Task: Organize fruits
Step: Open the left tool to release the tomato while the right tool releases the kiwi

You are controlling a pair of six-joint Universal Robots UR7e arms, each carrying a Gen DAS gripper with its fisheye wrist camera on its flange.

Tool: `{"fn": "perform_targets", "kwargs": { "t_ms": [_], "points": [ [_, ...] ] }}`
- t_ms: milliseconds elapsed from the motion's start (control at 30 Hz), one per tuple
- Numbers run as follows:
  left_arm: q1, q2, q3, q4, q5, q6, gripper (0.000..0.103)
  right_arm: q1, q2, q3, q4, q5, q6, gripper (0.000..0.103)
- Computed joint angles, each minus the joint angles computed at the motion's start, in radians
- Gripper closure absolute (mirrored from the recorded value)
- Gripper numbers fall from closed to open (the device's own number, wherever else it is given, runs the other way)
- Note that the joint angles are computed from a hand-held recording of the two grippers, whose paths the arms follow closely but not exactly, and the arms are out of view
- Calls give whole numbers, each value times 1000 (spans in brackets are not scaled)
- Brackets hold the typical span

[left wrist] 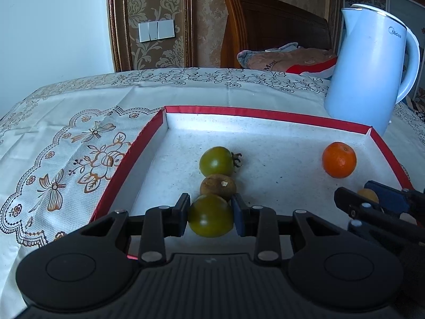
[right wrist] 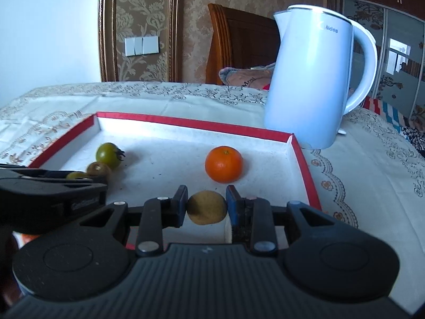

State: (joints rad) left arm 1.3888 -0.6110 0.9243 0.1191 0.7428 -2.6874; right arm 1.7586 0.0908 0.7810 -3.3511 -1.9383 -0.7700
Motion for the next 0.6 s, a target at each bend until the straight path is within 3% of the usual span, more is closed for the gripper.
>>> {"fn": "perform_targets", "kwargs": {
  "t_ms": [200,500,600],
  "points": [
    [2,17,-28,-1,-10,16,70,0,60,-126,60,-46,21,73],
    [6,49,-77,-22,-23,56,70,-4,202,-436,210,-107,55,74],
    [7,59,-89,-25,-24,63,69,-6,208,-453,225,-104,68,73]
  ]
}}
